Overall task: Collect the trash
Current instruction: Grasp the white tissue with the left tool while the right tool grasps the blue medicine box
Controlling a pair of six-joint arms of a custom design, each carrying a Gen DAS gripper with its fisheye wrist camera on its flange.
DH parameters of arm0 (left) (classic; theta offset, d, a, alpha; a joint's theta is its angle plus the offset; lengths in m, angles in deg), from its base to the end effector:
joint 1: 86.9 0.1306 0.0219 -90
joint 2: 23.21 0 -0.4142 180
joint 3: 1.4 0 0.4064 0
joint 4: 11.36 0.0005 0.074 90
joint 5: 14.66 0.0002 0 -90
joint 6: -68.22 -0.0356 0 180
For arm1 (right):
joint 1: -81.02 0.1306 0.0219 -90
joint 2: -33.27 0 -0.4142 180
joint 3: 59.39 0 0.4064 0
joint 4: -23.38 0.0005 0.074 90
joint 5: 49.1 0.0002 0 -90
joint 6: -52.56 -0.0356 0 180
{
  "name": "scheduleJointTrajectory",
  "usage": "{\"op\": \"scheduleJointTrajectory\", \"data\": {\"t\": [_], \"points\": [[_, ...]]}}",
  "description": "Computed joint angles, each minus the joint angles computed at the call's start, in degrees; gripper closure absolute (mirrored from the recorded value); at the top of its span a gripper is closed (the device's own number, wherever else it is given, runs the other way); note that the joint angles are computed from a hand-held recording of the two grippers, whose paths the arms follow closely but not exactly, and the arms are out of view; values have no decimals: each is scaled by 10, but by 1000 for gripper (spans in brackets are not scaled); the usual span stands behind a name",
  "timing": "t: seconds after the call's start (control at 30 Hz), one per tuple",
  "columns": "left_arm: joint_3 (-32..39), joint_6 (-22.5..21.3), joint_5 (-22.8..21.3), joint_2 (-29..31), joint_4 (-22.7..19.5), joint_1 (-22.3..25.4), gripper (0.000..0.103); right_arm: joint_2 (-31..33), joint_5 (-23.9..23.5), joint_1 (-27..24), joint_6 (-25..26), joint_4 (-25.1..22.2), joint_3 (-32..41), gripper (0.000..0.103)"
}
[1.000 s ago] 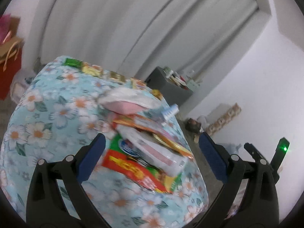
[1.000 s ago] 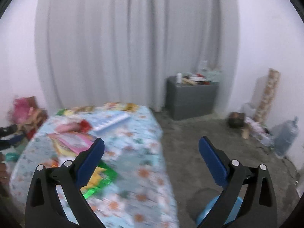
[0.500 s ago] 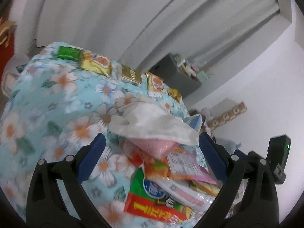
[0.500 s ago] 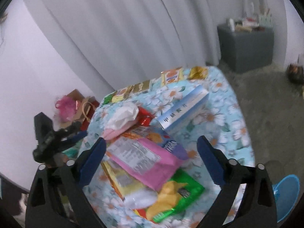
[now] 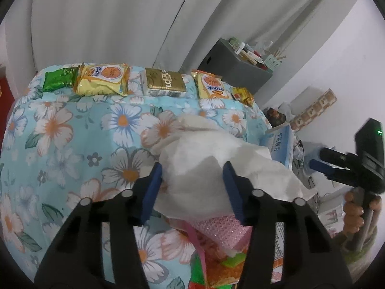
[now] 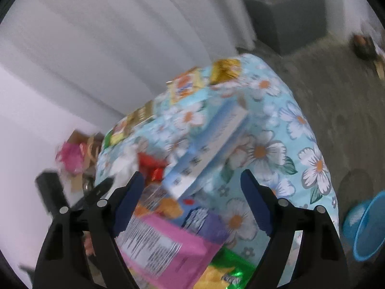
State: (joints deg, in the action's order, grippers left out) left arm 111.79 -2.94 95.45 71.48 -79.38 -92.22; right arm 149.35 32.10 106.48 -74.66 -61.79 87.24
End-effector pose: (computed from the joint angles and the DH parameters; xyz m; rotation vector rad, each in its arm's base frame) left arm 0.5074 -0.0600 0.5905 -0.1295 2.4556 -0.6148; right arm 0.5550 0.2697 0.6201 0.2049 2.6189 0.6082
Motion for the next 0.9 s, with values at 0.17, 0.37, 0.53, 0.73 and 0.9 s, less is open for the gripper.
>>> {"op": "scheduleJointTrajectory", "data": {"t": [0.17,0.37,0.53,0.73,0.9], "points": [[0,1,-7,0,2,1,67,48,-35,-22,-39,-25,39,22],[1,-2,-11,-2,0,0,79,108,-36,-27,-43,-59,112,22],[-1,-4,-19,-4,6,-3,84,117,-44,-30,-46,-58,115,38],[0,-17,-28,-6,13,-11,94,88,-58,-33,-48,-24,64,55],[-6,-12,-23,-14,35,-12,98,51,-65,-41,-64,14,11,67]]}}
